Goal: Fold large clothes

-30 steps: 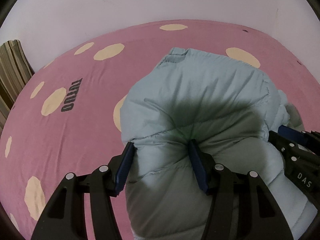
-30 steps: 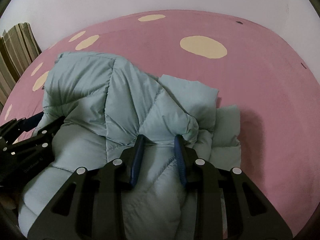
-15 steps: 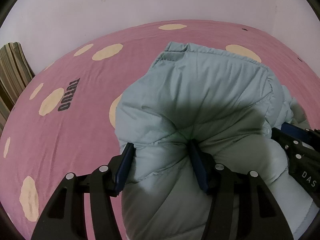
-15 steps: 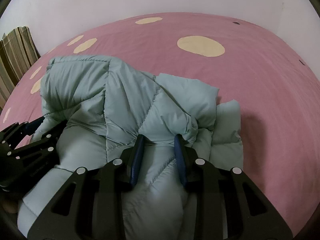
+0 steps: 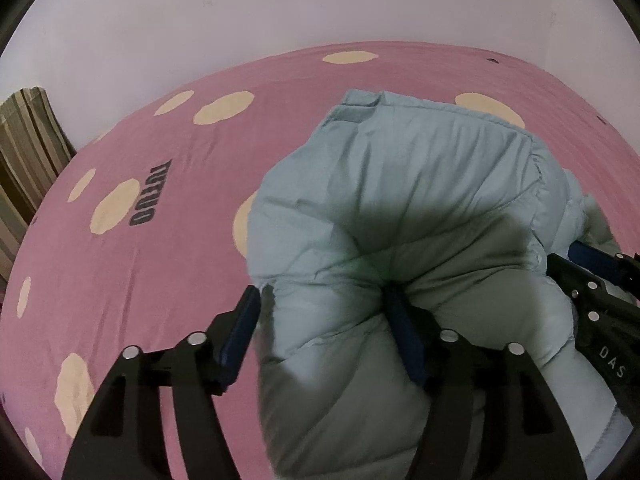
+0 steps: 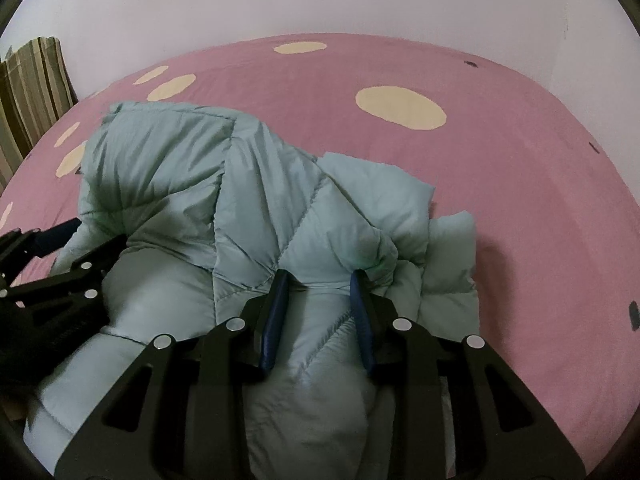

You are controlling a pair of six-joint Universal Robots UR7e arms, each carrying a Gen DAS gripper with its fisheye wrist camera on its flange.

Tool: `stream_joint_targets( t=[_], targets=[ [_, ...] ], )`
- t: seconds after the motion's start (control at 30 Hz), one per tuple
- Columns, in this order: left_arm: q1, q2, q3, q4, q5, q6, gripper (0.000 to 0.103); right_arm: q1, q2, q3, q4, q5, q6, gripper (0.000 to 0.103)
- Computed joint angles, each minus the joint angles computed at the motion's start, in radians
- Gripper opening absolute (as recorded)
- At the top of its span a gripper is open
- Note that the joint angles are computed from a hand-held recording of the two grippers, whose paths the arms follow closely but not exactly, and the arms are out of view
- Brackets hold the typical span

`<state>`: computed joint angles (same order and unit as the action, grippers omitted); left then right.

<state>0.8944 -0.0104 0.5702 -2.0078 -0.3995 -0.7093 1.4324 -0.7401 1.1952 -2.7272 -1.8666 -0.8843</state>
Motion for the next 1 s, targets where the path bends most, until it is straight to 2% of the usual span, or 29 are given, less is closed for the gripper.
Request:
stream_joint_targets(
  t=[0.07, 0.13, 0.27, 0.33, 0.5, 0.63, 0.8, 0.9, 1.0],
  targets=[
    [-0.007, -0.035, 0.051, 0.007, -0.008, -0.041, 0.073, 0.005, -0.016, 0.010, 0.004, -0.006, -0.002, 0.038],
    [-0.018, -0.083, 0.130, -0.012, -0.022, -0.083, 0.077, 0.006, -0.040, 0.030, 0.000, 0.001, 0.009, 0.059],
    [-0.045, -0.165, 0.287, -0.087, -0.051, -0.138, 0.081, -0.001, -0.101, 0.087, -0.014, 0.016, 0.026, 0.062],
    [-0.062, -0.200, 0.365, -0.149, -0.077, -0.146, 0.082, -0.010, -0.125, 0.102, 0.011, 0.025, 0.041, 0.068],
    [-0.080, -0.223, 0.452, -0.265, -0.132, -0.123, 0.083, -0.043, -0.182, 0.133, 0.113, 0.076, 0.111, 0.072],
    [-0.077, -0.204, 0.436, -0.279, -0.136, -0.095, 0.083, -0.053, -0.179, 0.135, 0.126, 0.074, 0.130, 0.076],
    [-0.063, -0.186, 0.412, -0.284, -0.152, -0.053, 0.083, -0.062, -0.152, 0.108, 0.174, 0.073, 0.154, 0.077],
    [-0.049, -0.184, 0.425, -0.356, -0.193, -0.014, 0.073, -0.071, -0.139, 0.088, 0.207, 0.090, 0.182, 0.075],
    [-0.050, -0.168, 0.415, -0.376, -0.182, 0.023, 0.066, -0.077, -0.137, 0.083, 0.229, 0.112, 0.188, 0.065]
  ],
)
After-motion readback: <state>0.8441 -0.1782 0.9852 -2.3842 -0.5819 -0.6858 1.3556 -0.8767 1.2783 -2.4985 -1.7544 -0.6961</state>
